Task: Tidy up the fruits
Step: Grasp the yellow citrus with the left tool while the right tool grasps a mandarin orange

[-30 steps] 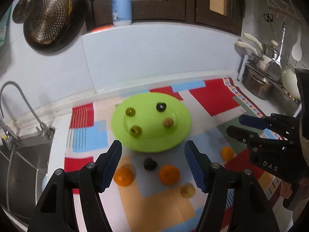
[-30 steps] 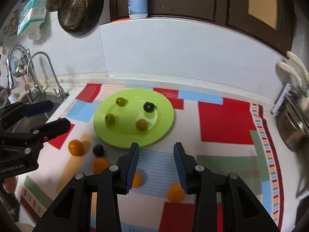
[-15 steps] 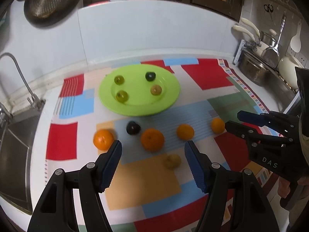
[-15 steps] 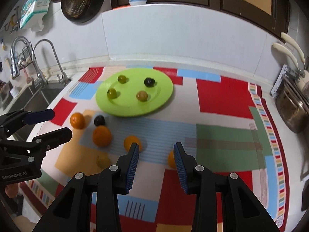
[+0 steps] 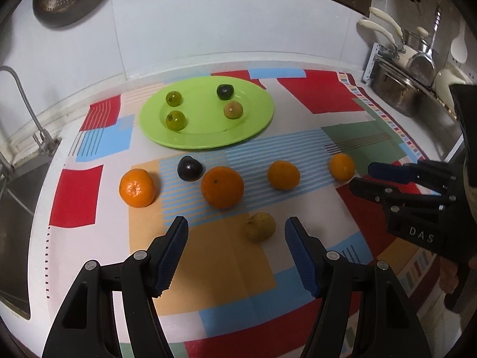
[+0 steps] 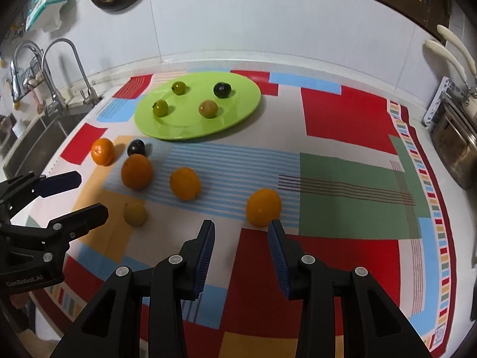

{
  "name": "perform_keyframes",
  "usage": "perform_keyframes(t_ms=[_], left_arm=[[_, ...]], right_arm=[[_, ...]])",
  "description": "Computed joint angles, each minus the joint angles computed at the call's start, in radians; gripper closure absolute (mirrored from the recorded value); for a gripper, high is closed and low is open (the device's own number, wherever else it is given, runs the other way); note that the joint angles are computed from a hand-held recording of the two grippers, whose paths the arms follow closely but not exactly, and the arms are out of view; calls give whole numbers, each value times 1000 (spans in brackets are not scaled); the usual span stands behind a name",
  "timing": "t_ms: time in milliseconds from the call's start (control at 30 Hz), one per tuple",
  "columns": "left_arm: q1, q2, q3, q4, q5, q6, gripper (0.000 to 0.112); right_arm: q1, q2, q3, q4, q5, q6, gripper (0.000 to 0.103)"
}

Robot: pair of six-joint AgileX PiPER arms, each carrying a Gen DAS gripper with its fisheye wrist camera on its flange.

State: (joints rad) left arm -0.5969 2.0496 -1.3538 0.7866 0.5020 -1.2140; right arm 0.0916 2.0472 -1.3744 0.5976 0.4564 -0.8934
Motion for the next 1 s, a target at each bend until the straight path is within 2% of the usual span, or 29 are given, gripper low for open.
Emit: perform_keyframes(t_ms=[300, 433, 600, 833, 1000], left_arm=[[7, 65, -45, -64, -22, 39, 48], [11, 86, -67, -88, -29, 61, 53], [25, 115, -100, -179, -37, 142, 65], [26, 129, -108, -215, -52, 181, 82], [31, 127, -98, -210, -68, 167, 83]], right_arm=[[-19, 81, -66, 35, 29, -34, 65], [-27, 112, -100, 55, 45, -43, 65], [-28, 135, -130, 61, 42, -42, 65], [-30, 170, -178, 58, 62, -27, 65], [-26, 190, -198, 41, 65, -14, 65]])
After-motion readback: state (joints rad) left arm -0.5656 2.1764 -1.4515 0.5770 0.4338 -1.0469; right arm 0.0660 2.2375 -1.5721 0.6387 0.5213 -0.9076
